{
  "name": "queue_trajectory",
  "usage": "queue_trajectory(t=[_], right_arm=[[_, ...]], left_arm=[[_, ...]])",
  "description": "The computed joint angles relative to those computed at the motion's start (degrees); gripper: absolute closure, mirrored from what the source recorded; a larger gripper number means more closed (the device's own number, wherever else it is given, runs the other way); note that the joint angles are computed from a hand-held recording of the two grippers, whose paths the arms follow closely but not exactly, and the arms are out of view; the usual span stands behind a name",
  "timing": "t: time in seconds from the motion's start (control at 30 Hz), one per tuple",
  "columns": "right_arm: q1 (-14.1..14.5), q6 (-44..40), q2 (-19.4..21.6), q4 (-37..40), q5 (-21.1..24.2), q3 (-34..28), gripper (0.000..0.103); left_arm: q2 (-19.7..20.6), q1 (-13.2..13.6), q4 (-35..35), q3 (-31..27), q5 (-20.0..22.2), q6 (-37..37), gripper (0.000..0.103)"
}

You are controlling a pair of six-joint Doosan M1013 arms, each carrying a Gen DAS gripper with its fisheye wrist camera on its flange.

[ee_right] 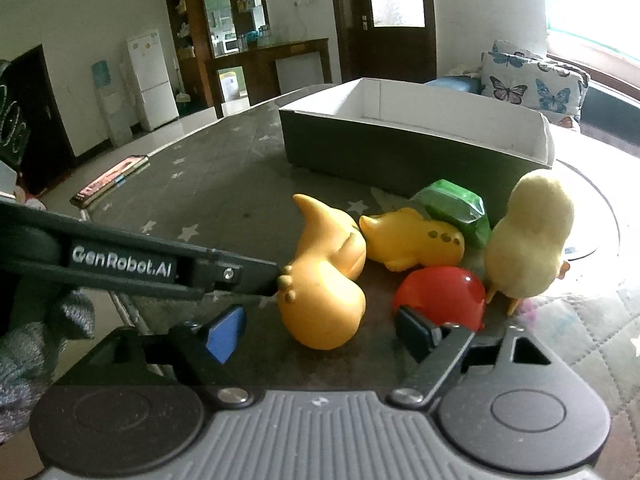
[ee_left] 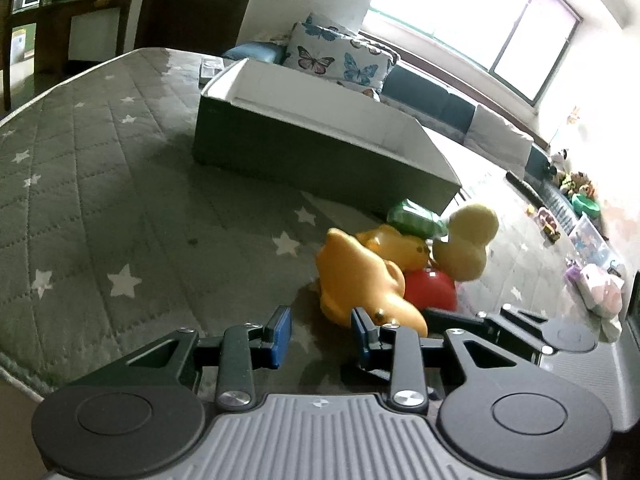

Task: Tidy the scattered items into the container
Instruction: 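Close the left gripper around the orange rubber duck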

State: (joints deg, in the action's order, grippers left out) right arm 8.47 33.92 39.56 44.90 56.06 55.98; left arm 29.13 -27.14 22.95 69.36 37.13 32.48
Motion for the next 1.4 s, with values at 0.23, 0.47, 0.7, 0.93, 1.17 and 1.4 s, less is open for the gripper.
queue_trajectory(t=[0.23, 0.47, 0.7, 0.93, 1.17, 1.4], right_arm=[[0.3, -2.4, -0.2, 1.5, -0.5, 0.2, 0.027], [0.4, -2.5, 0.0, 1.5, 0.0, -0.3, 0.04], [0.5, -2.8, 0.5, 1.4, 0.5, -1.0, 0.041], [0.7, -2.5, 0.9, 1.0, 0.6, -1.5, 0.047], [1.0, -1.9, 1.4, 0.3, 0.5, -2.0, 0.052], [0.3, -2.0, 1.6, 0.2, 2.4, -2.6, 0.053]], left_arm=[[0.2, 0.6, 1.1, -0.8, -0.7, -0.9, 0.068], [0.9, 1.4, -2.3, -1.7, -2.2, 0.8, 0.067], [1.5, 2.2, -4.4, -2.3, -3.6, 0.6, 0.066], [2.1, 3.0, -7.0, -2.7, -5.0, 0.9, 0.066], [2.6, 3.2, -9.0, -3.3, -5.4, 2.7, 0.068], [2.6, 3.1, -10.7, -3.6, -5.2, 4.8, 0.07]])
